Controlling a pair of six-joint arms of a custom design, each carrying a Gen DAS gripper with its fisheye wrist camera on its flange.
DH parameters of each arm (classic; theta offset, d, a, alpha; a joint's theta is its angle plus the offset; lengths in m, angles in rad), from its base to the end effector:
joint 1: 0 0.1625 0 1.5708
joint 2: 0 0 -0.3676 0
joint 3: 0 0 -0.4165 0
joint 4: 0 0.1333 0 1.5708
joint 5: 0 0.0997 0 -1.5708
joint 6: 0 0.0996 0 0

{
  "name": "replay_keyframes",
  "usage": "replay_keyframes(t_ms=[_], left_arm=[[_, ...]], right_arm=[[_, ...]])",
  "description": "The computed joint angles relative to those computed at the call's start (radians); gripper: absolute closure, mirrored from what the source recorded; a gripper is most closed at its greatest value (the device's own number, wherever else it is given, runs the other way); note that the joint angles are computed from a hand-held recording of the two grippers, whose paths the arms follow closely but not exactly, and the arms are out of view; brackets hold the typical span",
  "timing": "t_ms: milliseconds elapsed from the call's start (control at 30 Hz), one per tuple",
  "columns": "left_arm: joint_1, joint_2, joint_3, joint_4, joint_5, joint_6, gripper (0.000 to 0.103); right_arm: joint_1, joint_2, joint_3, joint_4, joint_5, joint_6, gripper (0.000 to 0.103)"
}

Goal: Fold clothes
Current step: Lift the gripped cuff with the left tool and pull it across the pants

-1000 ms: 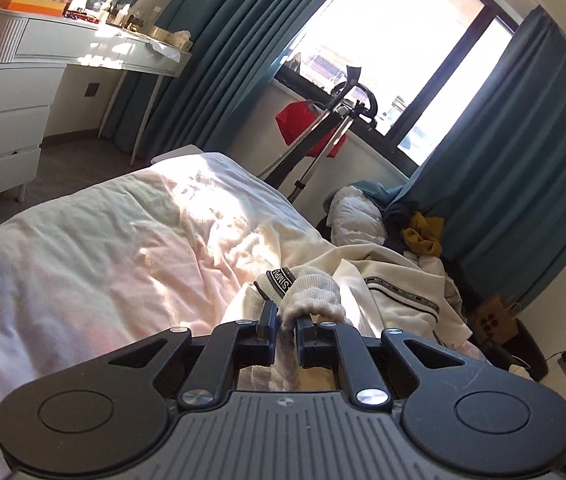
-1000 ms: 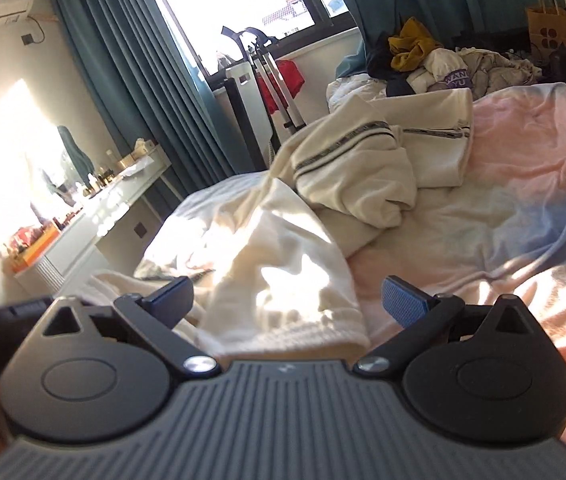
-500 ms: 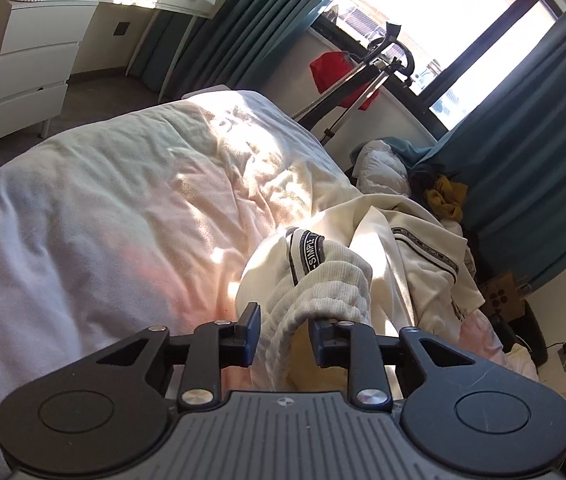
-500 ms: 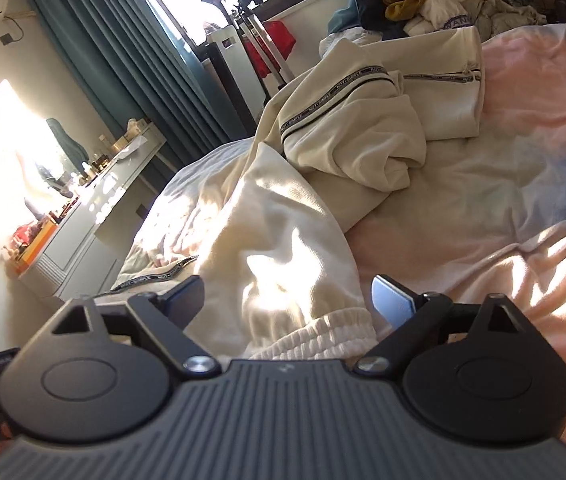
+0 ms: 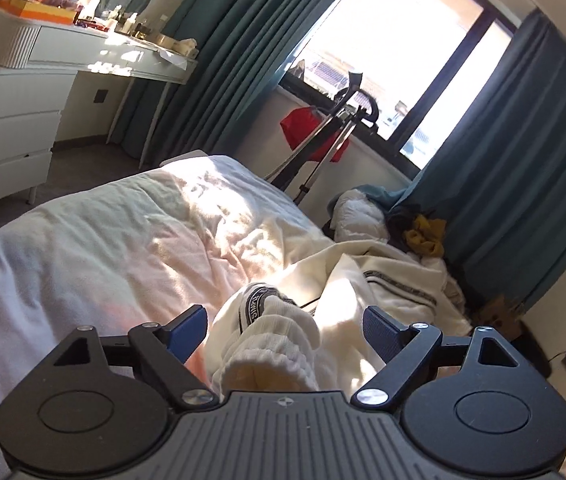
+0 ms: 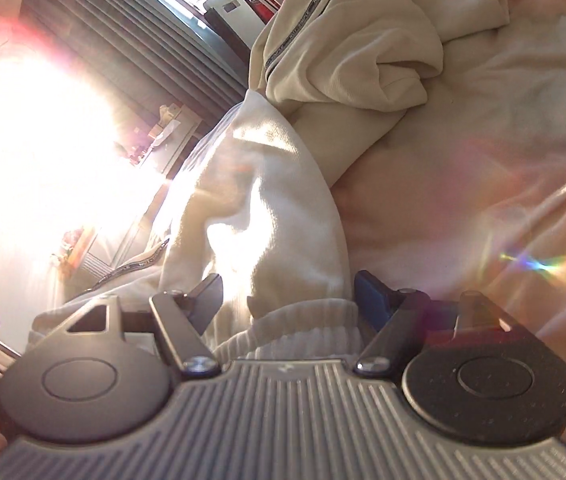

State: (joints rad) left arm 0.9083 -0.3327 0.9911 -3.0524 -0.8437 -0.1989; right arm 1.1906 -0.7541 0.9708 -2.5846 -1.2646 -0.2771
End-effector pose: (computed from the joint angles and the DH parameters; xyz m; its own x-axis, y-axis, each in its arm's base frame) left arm -0.3343 -0.7529 0.0502 -0.9540 -0.0322 -0.2981 0.2343 0.5403 -0.8082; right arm -0.1498 -0.8149 0.3296 -0.9995 -0.0298 -0.0069 -0.0147 0.6662 -0.7457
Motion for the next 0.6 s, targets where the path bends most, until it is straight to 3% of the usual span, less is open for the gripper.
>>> replay_keyframes(t_ms=[67, 167, 333, 467, 600], left_arm=[[0.006, 0.039, -0.066, 0.092, 0.025, -0.019, 0.017], [0.028, 0.076, -0.133, 0.193, 0.001, -0.069, 0.025], [0.054, 0.113, -0.182, 0.198, -0.033, -0.117, 0.039], [0.057, 0.148, -0.234, 0.174, -0.026, -0.087, 0.071], [0.061, 0.157, -0.268, 0.195, -0.061, -0.099, 0.082]], right_arm=[[-0.005, 0.019, -0.023, 0.009, 0.025, -0.012, 0.029], [-0.006, 0.038, -0.043, 0.006, 0.039, -0.033, 0.029], [0.004, 0.045, -0.046, 0.009, 0.021, -0.107, 0.030], [0.010, 0.027, -0.031, 0.001, 0.005, -0.072, 0.049], [0.016, -0.018, 0.044, -0.063, 0.002, -0.077, 0.058]])
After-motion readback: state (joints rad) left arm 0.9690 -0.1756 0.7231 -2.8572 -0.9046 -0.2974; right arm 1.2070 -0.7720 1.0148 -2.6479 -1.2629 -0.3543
